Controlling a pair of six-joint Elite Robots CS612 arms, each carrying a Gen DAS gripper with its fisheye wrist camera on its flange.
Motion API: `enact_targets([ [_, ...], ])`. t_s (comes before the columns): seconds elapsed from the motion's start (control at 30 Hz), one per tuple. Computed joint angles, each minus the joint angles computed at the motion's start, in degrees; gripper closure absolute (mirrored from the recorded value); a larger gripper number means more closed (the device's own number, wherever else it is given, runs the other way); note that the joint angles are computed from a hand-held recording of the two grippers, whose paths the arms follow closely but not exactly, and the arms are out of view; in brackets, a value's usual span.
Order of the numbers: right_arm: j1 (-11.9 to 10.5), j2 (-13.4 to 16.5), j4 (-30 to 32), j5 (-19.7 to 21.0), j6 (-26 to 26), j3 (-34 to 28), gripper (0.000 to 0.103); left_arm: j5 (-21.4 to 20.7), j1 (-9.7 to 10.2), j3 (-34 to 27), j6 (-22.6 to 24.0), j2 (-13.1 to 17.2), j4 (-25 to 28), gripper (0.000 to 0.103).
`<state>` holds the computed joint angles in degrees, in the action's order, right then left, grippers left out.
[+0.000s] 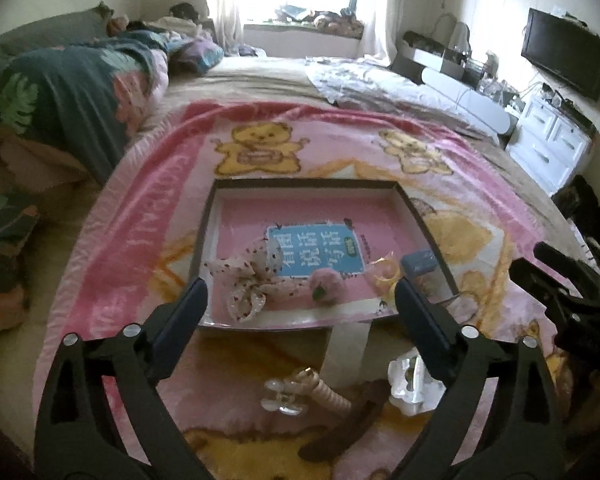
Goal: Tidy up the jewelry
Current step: 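Withdraw both tools from the box back toward the remaining jewelry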
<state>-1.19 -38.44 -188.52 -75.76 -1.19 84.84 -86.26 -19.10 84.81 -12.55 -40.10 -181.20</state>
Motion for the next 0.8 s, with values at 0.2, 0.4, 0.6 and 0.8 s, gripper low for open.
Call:
enact_targets([
  [0.2, -0.4, -2.4, -3.1, -0.4, 2.2, 3.9, 0.011, -0.6, 0.05, 3.1, -0.6, -2.0, -3.4, 0.013],
  [0.4, -0.5, -4.7, -5.1, -0.8, 2.3, 7.6, 0.011, -0.9, 0.04, 6.1, -1.2, -3.7, -5.8, 0.012],
  [0.6, -0.3, -6.0, -5.3, -1.3, 1.7, 9.8, 0.011, -1.3, 0.12, 8.6, -1.5, -4.8, -7.6, 0.012],
  [0.8, 0.1, -6.7, -5.1, -1.6, 0.5, 11.4, 0.011, -1.3, 0.12, 10.7, -1.7, -5.5, -8.4, 0.012],
])
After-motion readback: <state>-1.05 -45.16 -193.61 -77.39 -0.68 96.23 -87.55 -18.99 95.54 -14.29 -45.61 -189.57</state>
